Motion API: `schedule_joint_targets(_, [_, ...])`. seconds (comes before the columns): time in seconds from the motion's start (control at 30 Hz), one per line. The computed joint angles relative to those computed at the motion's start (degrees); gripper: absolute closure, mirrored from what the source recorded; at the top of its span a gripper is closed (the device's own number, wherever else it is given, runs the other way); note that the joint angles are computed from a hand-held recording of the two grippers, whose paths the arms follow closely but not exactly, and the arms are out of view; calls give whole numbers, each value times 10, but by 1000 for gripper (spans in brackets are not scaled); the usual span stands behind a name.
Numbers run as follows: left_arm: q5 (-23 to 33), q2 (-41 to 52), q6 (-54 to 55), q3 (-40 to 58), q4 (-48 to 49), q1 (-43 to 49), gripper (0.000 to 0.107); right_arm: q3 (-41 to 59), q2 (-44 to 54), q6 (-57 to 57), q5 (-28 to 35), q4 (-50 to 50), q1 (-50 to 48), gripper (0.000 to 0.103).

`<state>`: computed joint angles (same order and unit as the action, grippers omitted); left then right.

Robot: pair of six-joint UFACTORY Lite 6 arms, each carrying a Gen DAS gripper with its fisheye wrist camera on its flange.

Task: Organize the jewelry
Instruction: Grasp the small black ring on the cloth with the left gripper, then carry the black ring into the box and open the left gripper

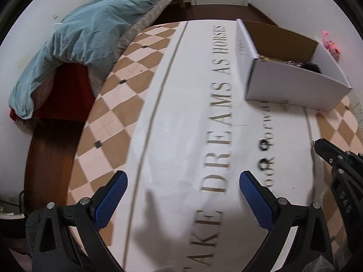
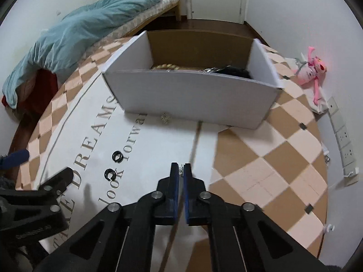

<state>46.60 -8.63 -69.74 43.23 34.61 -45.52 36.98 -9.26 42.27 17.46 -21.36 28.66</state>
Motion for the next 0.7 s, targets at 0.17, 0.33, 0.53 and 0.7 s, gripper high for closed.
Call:
schedule_joint_targets(0.17, [-55,32,10,20,-25,-11,7,-42,-67,-165,9,156,-74,103])
schedule_joint_targets(0.33, [-89,75,6,46,-21,-30,15,-67,-123,-275,29,262,-130,103])
schedule_joint_targets(0.53, [-119,102,6,59,-21,-45,80,-65,-149,-292,52,274,-144,103])
schedule_joint_targets(0.7, [-126,105,0,60,-9,-49,96,-67,-163,-295,59,278,-150,103])
